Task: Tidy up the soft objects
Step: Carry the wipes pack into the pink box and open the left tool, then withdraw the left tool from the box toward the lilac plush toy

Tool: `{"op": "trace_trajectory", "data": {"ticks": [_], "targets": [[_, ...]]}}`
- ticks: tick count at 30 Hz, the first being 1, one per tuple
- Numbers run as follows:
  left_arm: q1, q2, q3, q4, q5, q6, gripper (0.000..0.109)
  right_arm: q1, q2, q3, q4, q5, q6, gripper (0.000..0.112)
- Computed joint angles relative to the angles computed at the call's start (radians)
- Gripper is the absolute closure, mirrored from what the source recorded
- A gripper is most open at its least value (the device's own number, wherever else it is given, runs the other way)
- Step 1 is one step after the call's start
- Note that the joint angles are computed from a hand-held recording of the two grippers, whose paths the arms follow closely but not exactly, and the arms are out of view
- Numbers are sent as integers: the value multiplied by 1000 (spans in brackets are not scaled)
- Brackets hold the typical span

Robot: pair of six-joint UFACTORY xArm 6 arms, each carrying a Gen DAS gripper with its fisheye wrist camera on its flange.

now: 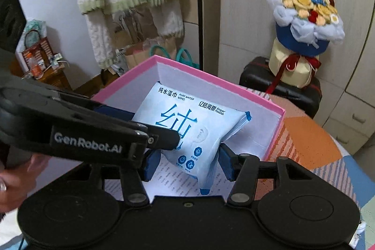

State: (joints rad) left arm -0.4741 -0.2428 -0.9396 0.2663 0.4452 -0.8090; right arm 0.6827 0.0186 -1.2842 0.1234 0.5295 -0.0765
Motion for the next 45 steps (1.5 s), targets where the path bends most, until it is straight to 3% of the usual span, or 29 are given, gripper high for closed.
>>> {"op": "trace_trajectory", "data": {"ticks": [5, 11, 15, 22, 26, 30, 41, 45], "targets": [[11, 24, -10, -60, -12, 51, 53, 4, 22, -20, -107, 11, 49, 52], [-5, 29, -28, 127, 13, -47, 50, 7, 12, 4, -262, -29, 128, 51], [-9, -4, -12, 134, 21, -35, 50, -6, -38, 47, -166, -31, 71, 51], [-65, -138, 24, 149, 125, 18, 47, -18, -219, 168, 46, 10, -76, 51], [-154, -232, 37, 259, 233, 1, 43, -29, -336, 233, 168, 60, -150, 51], [-273, -306, 36, 339, 361, -12, 41, -27, -445, 287, 179, 116, -155, 51], [-592, -408, 28, 472, 536, -123, 34, 21, -831, 527, 1, 156, -48, 42], [-674, -392, 32, 486, 541, -152, 33, 35, -990, 617, -66, 201, 1, 40]]}}
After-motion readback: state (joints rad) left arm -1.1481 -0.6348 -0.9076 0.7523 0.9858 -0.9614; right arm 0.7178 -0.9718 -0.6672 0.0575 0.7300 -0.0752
